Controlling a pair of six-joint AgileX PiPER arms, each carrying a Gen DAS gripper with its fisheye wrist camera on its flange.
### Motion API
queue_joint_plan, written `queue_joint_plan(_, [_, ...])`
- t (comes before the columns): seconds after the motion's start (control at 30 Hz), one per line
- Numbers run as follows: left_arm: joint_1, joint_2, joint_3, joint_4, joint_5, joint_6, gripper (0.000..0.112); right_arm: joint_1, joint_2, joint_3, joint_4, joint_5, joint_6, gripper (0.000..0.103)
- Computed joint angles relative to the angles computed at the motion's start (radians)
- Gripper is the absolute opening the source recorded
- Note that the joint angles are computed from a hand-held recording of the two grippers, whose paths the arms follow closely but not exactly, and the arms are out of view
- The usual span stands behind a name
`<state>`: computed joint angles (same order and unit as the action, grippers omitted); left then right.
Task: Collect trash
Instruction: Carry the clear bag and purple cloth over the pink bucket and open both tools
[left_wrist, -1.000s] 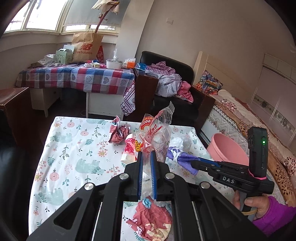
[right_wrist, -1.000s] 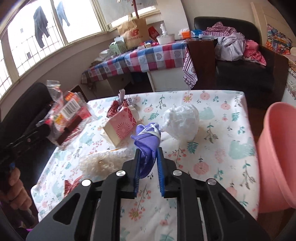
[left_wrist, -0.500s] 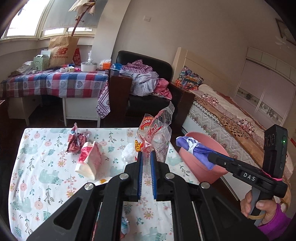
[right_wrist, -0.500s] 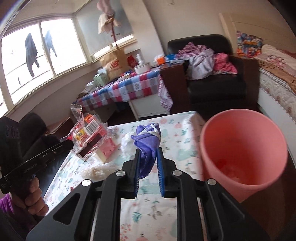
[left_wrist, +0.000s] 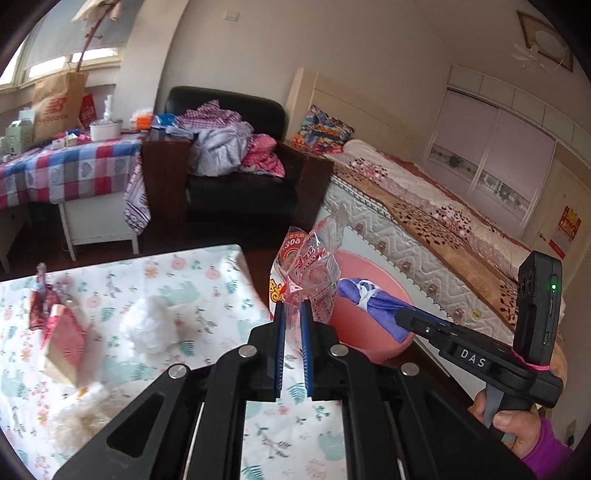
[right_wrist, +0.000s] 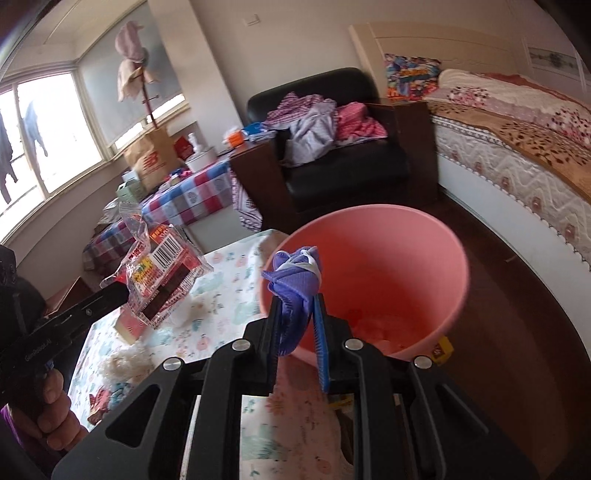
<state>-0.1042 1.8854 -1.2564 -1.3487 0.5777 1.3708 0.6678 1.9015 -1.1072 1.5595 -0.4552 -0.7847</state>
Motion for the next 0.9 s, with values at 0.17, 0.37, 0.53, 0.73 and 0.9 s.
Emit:
queue_joint_plan(0.17, [-0.062,0.052,-0.055,0.042,-0.030,-0.040,0.007,-0.021,0.017,0.011,-0.011,0.004,0.033,0.017])
queue_joint_plan(0.37, [-0.113,0.106,-0.112,0.103,-0.056,-0.103,0.007,-0.028,0.036,0.012,-0.014,0.005,0.053,0.017])
queue_joint_plan(0.53, [-0.137,0.168,-0.179,0.209,-0.053,-0.224,0.007,-0.040,0.054,-0.008,0.030,0.006,0.006,0.017])
queue_joint_plan(0.73, [-0.158,0.205,-0.213,0.262,-0.049,-0.278,0.008,-0.043,0.069,-0.030,0.094,-0.008,-0.060,0.017])
queue_joint_plan(0.9, [-0.166,0.214,-0.226,0.260,-0.029,-0.274,0.009,-0.044,0.079,-0.045,0.133,-0.025,-0.101,0.017])
